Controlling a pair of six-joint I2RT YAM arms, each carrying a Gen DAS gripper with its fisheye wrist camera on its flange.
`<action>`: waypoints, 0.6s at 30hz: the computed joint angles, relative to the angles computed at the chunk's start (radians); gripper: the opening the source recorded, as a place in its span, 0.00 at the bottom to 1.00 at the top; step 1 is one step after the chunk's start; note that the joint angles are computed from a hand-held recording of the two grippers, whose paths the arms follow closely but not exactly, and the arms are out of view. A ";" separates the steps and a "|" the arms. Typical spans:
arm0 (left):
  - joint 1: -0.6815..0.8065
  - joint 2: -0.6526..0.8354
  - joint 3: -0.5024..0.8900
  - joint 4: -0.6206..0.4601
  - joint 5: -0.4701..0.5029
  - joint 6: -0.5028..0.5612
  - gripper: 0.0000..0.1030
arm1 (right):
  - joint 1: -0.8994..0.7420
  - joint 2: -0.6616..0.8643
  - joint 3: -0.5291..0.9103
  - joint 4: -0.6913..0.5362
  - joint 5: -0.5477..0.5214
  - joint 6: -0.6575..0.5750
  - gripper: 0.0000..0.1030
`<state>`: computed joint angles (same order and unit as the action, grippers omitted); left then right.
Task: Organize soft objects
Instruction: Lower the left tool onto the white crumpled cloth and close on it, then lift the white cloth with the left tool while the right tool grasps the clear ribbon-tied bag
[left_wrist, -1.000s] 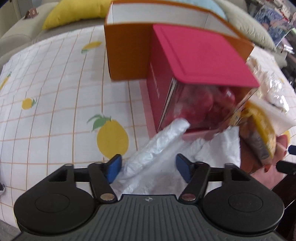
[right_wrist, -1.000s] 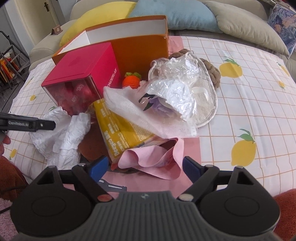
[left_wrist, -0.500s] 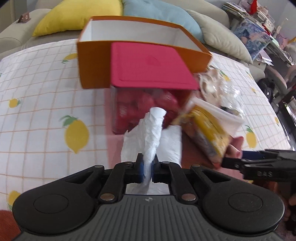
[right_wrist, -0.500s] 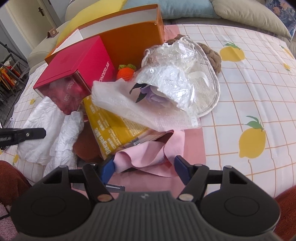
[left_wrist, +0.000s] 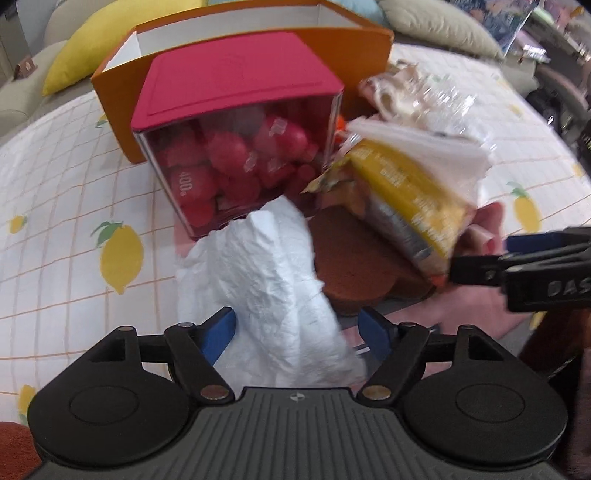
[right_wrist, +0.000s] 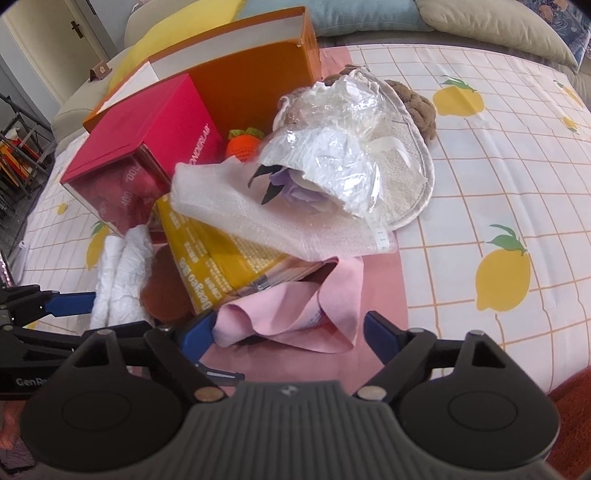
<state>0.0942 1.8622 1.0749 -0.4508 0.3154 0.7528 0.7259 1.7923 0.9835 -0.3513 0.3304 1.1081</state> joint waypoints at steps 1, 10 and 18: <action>-0.002 0.003 -0.007 0.018 -0.014 -0.003 0.86 | -0.003 0.005 -0.001 0.001 -0.001 -0.004 0.86; 0.018 0.064 0.036 0.015 -0.040 -0.044 0.52 | -0.009 -0.013 -0.034 0.042 -0.014 0.001 0.83; 0.037 0.068 0.050 0.023 -0.021 -0.061 0.19 | 0.038 -0.066 -0.014 -0.002 0.078 -0.011 0.83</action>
<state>0.1316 1.9303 1.1246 -0.4280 0.2940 0.6918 0.7641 1.7262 0.9698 -0.3538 0.4081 1.0972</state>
